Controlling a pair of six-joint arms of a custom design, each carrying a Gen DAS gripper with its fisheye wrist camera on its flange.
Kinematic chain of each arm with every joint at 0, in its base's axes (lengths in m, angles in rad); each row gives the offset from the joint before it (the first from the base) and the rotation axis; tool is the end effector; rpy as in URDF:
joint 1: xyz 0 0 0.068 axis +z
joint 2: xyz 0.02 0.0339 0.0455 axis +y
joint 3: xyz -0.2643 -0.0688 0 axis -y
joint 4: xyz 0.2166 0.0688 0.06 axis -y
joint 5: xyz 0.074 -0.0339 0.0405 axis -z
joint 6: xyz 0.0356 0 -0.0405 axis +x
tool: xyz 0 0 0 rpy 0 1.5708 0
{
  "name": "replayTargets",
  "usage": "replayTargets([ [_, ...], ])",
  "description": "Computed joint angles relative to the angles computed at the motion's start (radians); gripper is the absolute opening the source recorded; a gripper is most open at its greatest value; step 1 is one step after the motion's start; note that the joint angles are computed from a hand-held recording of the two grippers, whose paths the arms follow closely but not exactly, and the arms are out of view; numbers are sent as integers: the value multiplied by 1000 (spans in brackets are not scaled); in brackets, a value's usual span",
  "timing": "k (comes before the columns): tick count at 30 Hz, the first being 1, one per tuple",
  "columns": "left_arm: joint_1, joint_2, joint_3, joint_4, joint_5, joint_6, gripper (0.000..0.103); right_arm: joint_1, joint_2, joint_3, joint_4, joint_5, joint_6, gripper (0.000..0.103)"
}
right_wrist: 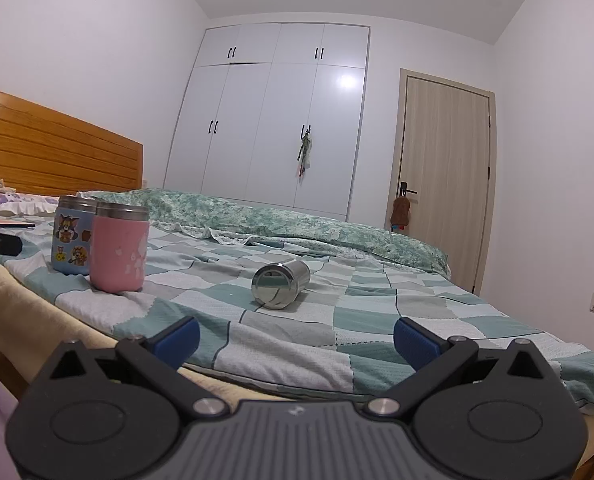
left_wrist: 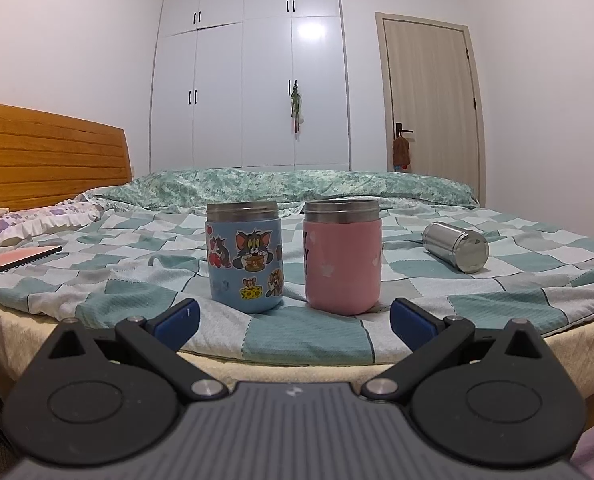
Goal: Flip cup upright
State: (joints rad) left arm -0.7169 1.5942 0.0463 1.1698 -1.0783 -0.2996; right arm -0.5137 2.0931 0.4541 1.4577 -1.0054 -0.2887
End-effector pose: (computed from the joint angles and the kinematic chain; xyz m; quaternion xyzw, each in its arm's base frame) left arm 0.1529 -0.0917 0.1290 -0.1350 0.7544 0.1366 0.6278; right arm 0.2660 -0.1156 0.1056 -0.2309 0.7035 0.1217 0.6610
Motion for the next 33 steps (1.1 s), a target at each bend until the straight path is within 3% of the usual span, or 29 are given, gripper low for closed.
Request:
replayTargets([
  [33,-13,0,-7,22,-1,6,103,2,-1,-8,-1,-1,-15,103],
])
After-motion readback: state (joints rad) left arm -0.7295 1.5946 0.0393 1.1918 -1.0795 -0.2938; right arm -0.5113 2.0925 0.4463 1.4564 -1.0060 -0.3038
